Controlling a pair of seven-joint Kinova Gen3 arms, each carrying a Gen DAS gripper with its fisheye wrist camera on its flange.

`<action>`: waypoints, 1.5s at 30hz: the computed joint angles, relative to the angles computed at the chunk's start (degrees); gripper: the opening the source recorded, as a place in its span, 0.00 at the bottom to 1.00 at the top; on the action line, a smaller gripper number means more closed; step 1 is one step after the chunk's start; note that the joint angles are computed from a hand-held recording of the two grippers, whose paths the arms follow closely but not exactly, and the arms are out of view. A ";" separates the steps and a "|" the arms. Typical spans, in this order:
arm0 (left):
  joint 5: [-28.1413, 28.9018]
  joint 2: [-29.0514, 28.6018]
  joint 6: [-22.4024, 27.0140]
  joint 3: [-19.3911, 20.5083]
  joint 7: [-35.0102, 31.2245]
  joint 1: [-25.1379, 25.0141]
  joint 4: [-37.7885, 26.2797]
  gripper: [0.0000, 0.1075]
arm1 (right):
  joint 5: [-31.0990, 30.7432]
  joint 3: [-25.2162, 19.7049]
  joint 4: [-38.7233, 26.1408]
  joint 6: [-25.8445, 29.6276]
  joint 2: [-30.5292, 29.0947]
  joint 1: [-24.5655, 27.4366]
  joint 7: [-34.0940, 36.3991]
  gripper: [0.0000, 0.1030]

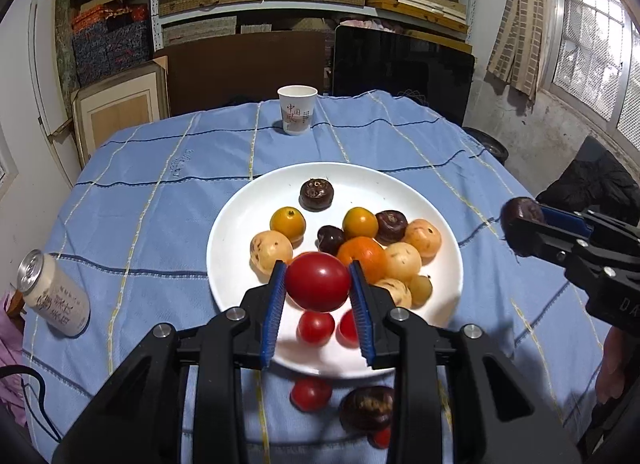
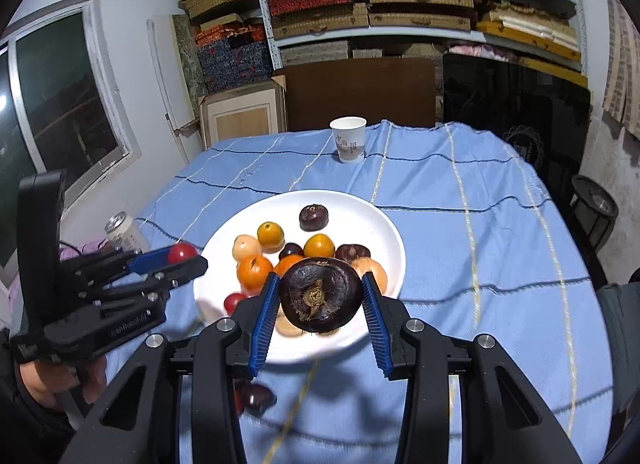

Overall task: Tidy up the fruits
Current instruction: 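Carry both fruits onto the white plate and open both grippers, then grasp a dark purple round fruit with the right gripper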

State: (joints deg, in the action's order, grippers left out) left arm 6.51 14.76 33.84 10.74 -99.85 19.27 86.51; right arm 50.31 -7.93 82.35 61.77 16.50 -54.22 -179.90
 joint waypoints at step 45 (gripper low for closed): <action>8.83 -8.09 -10.84 -1.36 -7.25 -5.87 22.84 0.78 | -2.59 0.49 2.04 -1.39 7.32 -9.72 -5.73 0.52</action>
